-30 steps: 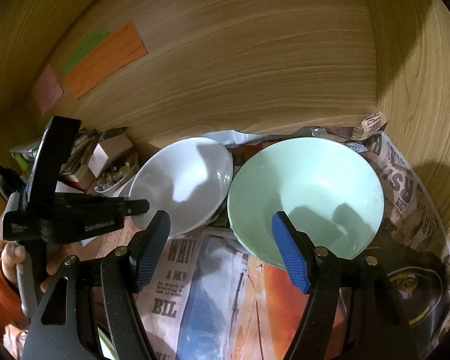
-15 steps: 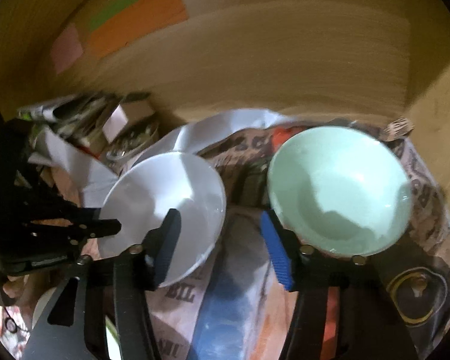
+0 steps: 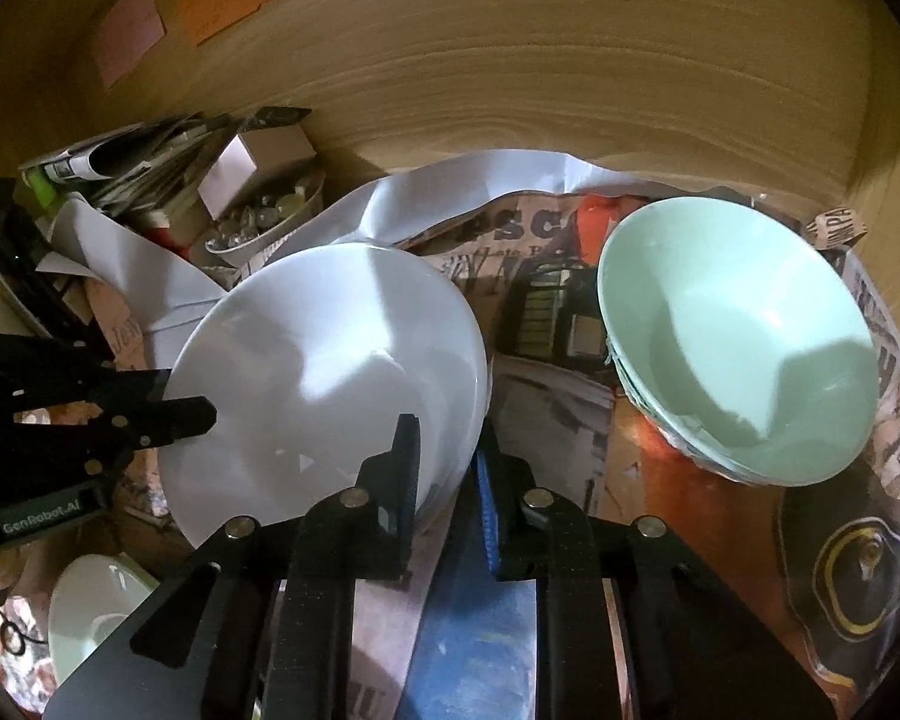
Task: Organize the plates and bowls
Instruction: 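Carry the white bowl with both grippers and lower it into the mauve bowl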
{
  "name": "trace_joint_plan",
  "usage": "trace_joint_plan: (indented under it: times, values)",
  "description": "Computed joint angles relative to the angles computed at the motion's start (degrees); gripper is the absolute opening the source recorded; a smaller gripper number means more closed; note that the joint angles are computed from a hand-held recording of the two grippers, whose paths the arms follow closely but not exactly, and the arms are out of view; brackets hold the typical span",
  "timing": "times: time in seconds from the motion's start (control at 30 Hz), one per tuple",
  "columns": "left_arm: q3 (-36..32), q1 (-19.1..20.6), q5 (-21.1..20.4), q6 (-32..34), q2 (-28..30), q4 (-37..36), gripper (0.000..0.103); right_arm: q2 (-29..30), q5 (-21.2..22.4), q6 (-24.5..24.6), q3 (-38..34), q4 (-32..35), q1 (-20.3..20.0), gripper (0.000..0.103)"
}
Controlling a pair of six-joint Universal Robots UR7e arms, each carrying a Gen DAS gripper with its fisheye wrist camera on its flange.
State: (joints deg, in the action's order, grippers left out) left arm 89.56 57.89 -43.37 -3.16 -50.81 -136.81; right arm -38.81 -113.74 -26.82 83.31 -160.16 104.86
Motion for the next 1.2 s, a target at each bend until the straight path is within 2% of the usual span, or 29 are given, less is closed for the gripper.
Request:
trace_joint_plan:
  times: [0.2, 0.37, 0.8, 1.2]
  values:
    - [2.0, -0.3, -0.8, -1.4, -1.6, -1.7, 0.021, -0.8, 0.4, -0.5, 1.3, -2.7, 0.5, 0.015]
    - [5.7, -1.9, 0.8, 0.1, -3.8, -6.9, 0.021, -2.1, 1.9, -0.5, 3.0, -5.3, 1.1, 0.016]
    - [14.1, -5.1, 0.7, 0.8, -10.8, -17.4, 0.021, -5.3, 3.7, -2.6, 8.7, -13.6, 4.2, 0.016]
    - [22.4, -8.1, 3.3, -0.8, -17.6, -22.4, 0.021, -6.2, 5.3, -3.8, 12.2, -17.2, 6.9, 0.016]
